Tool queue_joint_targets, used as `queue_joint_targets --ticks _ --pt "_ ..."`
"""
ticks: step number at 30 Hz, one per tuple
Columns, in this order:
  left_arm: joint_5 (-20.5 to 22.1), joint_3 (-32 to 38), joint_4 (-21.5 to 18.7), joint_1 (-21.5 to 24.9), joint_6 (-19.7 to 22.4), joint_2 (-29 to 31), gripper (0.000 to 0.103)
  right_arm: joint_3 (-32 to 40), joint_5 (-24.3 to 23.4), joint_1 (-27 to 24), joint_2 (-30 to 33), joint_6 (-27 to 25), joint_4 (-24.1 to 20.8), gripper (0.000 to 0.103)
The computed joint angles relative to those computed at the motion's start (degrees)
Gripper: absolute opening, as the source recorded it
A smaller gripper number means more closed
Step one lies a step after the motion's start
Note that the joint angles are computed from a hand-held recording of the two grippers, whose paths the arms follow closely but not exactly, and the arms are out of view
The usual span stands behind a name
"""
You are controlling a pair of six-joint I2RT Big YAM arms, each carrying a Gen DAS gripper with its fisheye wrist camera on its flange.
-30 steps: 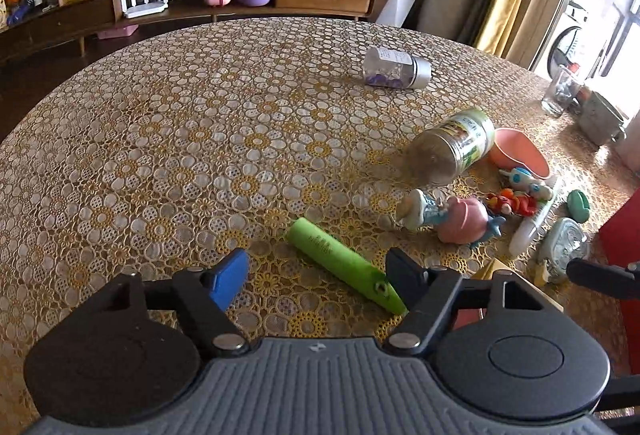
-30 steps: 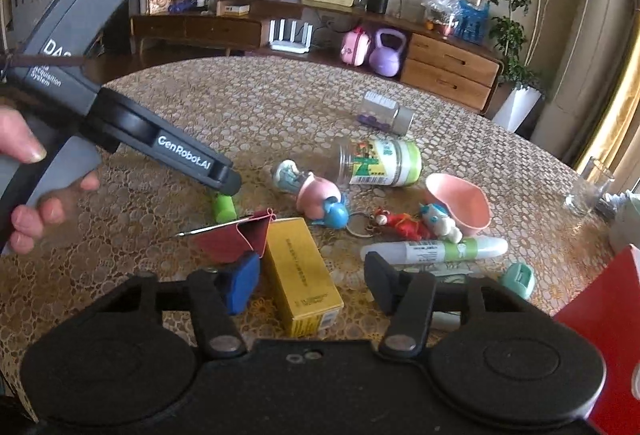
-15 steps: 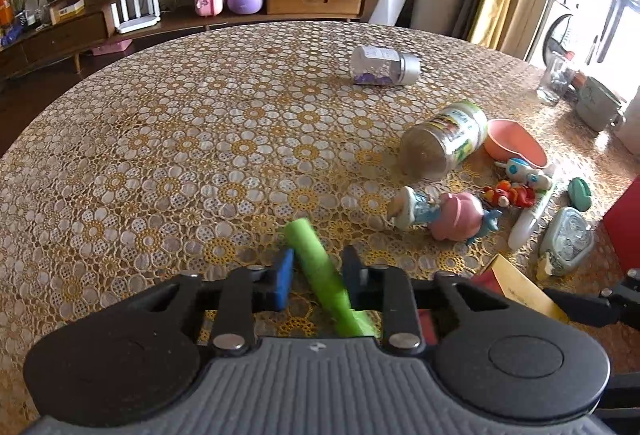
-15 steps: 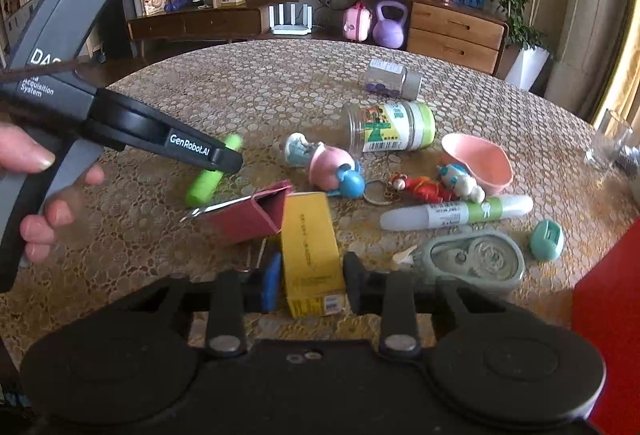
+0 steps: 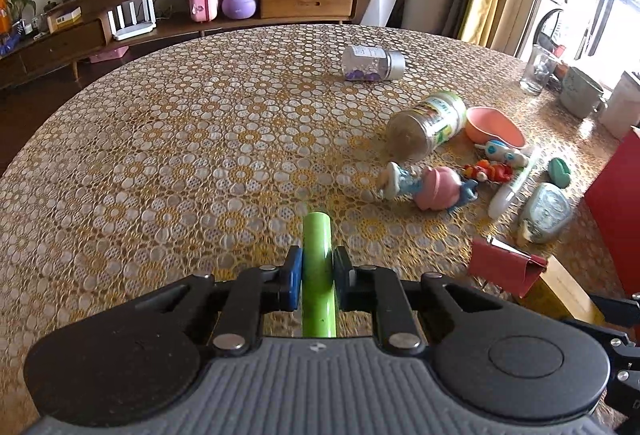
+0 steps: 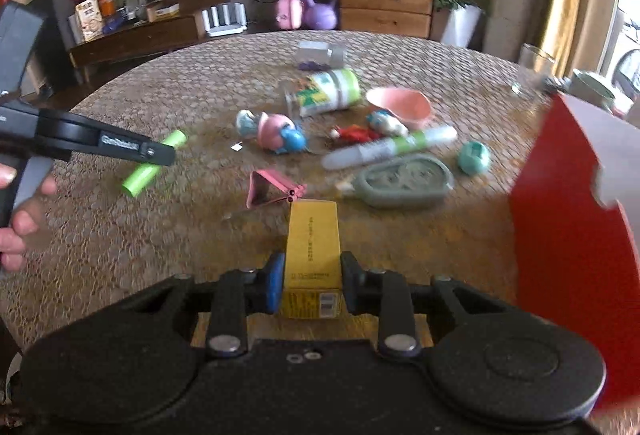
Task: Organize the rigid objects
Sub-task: 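Grasp the green highlighter with the left gripper while the right gripper grasps the yellow box, then carry the highlighter and yellow box with both grippers into the red box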
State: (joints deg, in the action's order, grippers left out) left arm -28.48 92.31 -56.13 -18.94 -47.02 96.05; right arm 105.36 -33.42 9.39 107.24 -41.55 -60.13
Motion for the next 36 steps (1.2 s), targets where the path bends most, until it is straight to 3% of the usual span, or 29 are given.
queue_joint_targets --ticks 12,26,31,36 --pt "0.02 1.7 -0.31 -5.25 0.77 -1.4 0.016 0.4 -4.92 -4.28 -1.97 1.94 -5.0 0.028" --pt "1.17 8.54 -0.94 -9.08 3.24 0.59 0.016 5.58 -10.96 -7.09 -2.25 5.91 -3.14 0.028" --pt "3.48 15.58 -2.69 -9.87 5.71 3.58 0.016 10.3 -12.44 -8.46 -0.52 10.01 -0.38 0.028" --pt "4.62 27.12 -5.5 -10.78 10.2 9.61 0.016 14.84 -11.95 -10.17 2.21 13.77 3.0 0.028"
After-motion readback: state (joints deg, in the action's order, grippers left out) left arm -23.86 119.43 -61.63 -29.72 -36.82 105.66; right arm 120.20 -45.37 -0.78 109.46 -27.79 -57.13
